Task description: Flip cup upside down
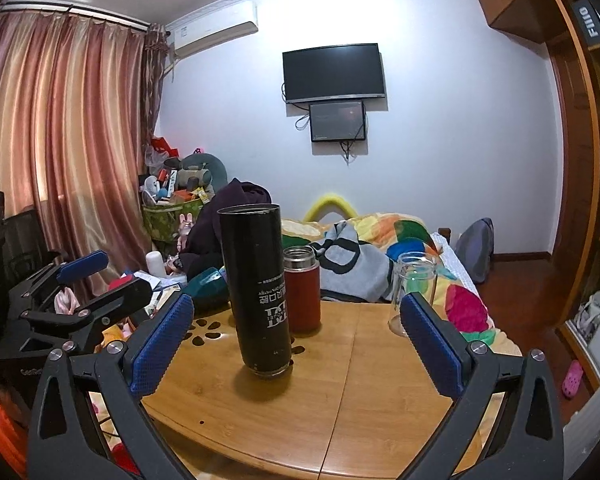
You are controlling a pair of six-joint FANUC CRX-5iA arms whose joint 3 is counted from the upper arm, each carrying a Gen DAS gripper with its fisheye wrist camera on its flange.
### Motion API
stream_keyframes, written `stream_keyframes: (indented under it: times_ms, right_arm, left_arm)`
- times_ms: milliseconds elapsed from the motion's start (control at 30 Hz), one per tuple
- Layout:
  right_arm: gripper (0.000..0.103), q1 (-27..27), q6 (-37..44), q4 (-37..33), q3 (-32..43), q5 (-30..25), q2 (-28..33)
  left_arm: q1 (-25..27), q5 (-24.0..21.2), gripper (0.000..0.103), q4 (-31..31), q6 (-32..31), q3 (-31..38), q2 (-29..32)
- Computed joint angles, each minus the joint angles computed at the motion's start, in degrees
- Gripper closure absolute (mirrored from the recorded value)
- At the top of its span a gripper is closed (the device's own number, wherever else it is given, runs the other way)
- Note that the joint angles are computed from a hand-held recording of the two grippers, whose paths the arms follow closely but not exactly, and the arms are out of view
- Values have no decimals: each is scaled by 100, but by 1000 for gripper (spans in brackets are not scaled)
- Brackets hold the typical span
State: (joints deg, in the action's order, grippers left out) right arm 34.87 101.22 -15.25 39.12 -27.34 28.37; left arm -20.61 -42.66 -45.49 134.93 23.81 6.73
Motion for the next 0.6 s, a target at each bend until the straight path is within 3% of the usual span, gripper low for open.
stream_keyframes:
  times_ms: [600]
  right_arm:
    - [0,-83,0,-140,6,-49,-31]
  left_arm:
    - [-37,48,0,-23,5,-25,-33]
